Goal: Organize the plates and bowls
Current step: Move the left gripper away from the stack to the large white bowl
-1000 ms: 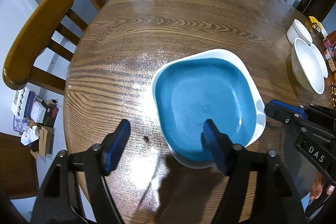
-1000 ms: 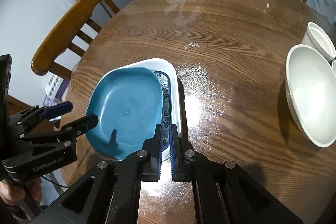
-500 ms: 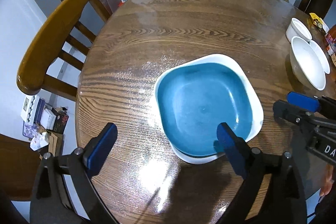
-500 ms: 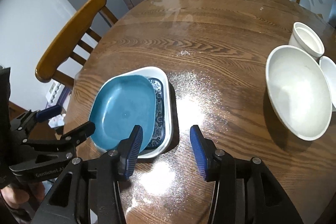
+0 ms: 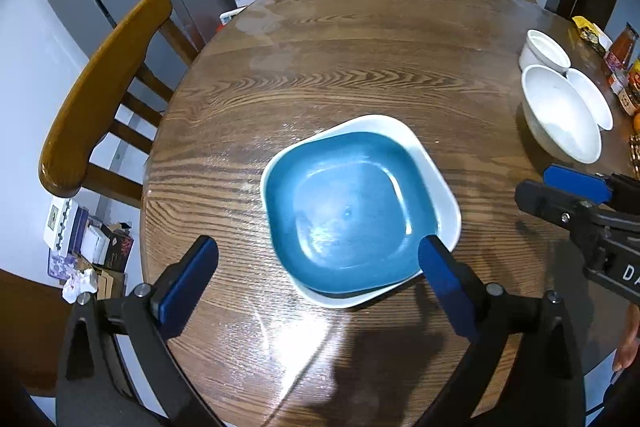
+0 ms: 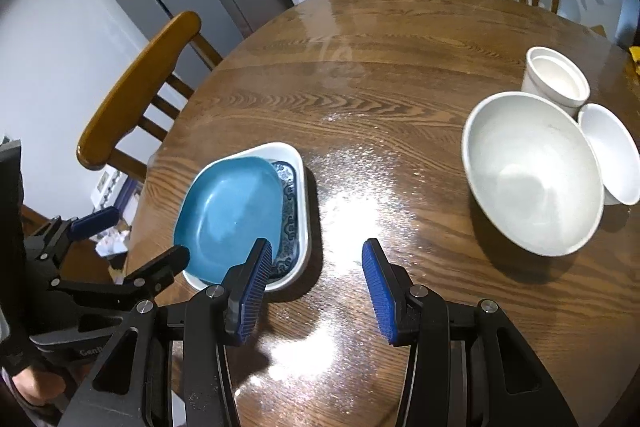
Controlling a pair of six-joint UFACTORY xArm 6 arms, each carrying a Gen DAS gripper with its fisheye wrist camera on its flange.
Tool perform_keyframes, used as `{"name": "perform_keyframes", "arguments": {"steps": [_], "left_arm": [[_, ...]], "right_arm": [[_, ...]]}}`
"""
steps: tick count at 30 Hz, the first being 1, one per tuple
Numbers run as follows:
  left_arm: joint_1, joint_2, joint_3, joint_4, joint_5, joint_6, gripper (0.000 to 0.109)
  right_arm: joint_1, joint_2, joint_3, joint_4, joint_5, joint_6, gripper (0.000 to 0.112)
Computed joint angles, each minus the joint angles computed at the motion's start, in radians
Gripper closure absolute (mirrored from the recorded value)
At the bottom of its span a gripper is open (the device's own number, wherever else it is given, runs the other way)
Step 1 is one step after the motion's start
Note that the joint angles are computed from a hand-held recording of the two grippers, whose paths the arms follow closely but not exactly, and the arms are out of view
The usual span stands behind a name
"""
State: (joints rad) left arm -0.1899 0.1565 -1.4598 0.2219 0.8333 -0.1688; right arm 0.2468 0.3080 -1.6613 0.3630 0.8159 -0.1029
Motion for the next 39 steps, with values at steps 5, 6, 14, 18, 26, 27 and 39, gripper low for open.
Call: {"name": "perform_keyframes", "arguments": {"steps": [5,6,14,18,26,27,39], "left_arm": [[-0.031,-0.001,-0.005,-0.007,-0.005,0.012,0.008],[-0.036,-0.002,-0.006,-0.008,-0.007,0.016,0.008],[-0.081,0.009,-0.029,-0.019,-0.007,0.04,0.008],[-0.097,0.032,-0.06,-0.043,0.006,0.055,0.008],[-0.14,0.064,-0.115,-0.074,0.008,0.087,0.008],[-0.147,0.069,-0.124,-0.083,0.011,0.094,0.008],[-0.193,0.155,-0.257,-0.106,0.049,0.115,0.008]], "right_arm": [[-0.022,-0.036,0.047,0.011,-0.022,0.001,0.065],[-0.025,-0.041,0.055,0.01,-0.028,0.005,0.065],[-0.063,-0.093,0.121,0.016,-0.062,0.021,0.064],[-0.084,-0.112,0.143,0.009,-0.073,0.03,0.064],[-0.142,-0.15,0.194,0.0,-0.093,0.057,0.064],[-0.147,-0.153,0.198,0.0,-0.096,0.061,0.064],[-0.211,-0.194,0.266,0.029,-0.134,0.071,0.064]]}}
